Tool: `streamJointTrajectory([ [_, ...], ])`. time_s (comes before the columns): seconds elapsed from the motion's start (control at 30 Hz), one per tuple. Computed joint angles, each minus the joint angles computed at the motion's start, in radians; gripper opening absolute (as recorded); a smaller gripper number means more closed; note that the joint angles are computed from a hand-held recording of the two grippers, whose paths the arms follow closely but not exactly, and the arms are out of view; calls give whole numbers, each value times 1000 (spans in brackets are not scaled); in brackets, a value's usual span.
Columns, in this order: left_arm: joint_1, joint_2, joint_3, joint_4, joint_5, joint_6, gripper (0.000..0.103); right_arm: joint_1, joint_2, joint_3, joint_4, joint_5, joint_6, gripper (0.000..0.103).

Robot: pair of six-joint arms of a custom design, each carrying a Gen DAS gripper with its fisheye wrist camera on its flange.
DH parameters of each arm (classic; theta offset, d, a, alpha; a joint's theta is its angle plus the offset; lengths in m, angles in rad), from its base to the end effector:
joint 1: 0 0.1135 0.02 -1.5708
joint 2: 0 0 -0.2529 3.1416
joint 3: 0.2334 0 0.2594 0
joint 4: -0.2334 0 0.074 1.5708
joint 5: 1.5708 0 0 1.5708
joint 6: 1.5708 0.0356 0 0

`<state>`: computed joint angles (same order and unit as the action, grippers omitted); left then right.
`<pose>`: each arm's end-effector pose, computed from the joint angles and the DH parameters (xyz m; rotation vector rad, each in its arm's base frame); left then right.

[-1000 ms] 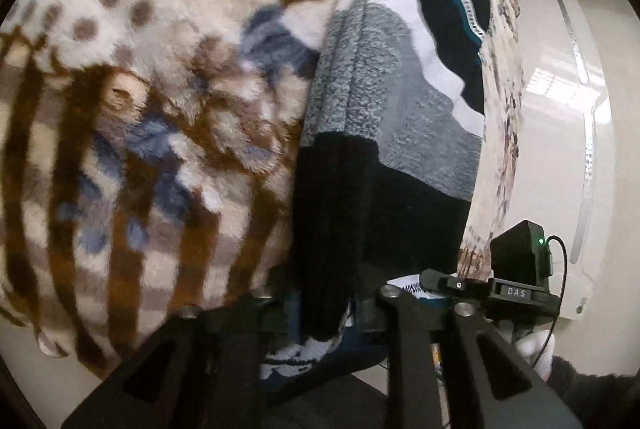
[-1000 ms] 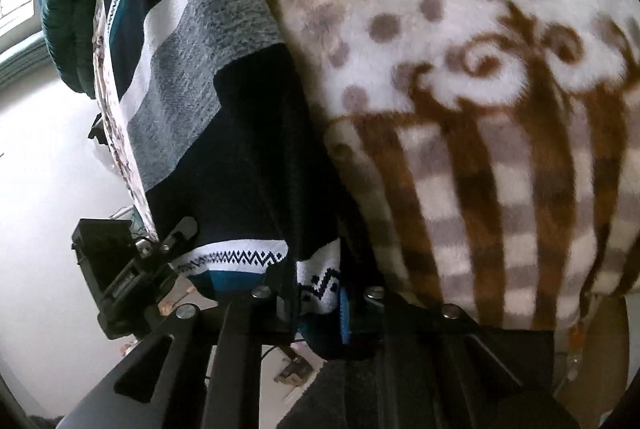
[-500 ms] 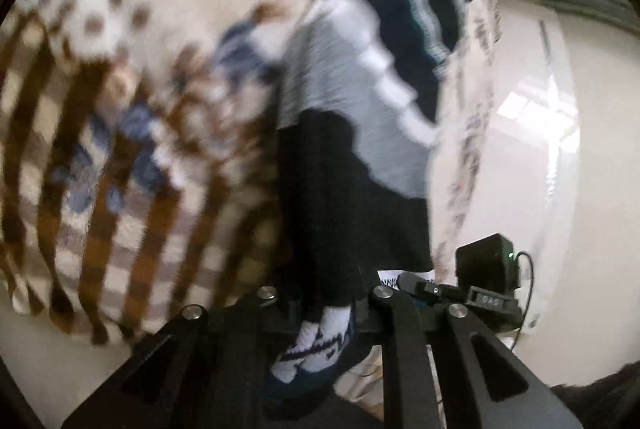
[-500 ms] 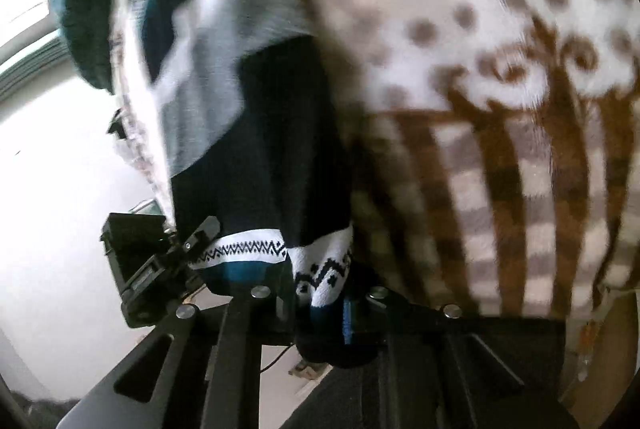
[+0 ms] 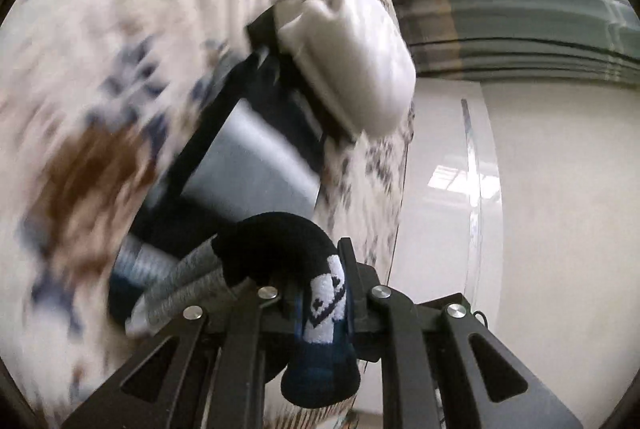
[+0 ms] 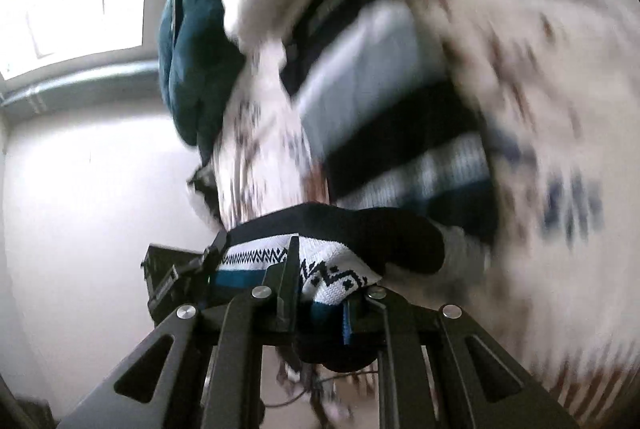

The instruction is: Fold small clothes

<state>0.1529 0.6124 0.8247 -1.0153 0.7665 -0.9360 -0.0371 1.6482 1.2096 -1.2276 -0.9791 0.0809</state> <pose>0.1187 -0.0067 0.2990 -0.9157 2.2728 -1.2741 0.2855 0.0190 0.2194 -0.2262 -2.6721 -1.4252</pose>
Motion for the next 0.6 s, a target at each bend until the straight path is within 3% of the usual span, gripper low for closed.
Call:
streamJointTrajectory([
  [0.03,2,101,-12,113,0,1,11,-20,88,80,0,10,-16,15],
  [0.07,5,204,-17,219,8,6,11,2,158,145,60,16,48,15],
  [0.17,38,434,20,342,24,64,20,53,376,355,166,56,194,16],
  [0.2,41,529,50,382,6,83,36,51,447,434,158,56,212,18],
  [0.23,47,573,72,391,7,93,58,55,523,521,153,53,240,20],
  [0.27,61,610,75,440,8,84,65,65,586,595,143,53,266,20],
  [0.37,92,678,92,513,17,67,68,96,768,833,83,65,309,30],
  [0.43,110,682,95,508,18,88,68,109,829,931,61,66,333,49],
  [0.5,114,686,120,457,2,141,69,109,800,894,139,38,387,62],
  [0.6,102,649,124,372,-29,226,70,94,764,877,165,56,366,68],
])
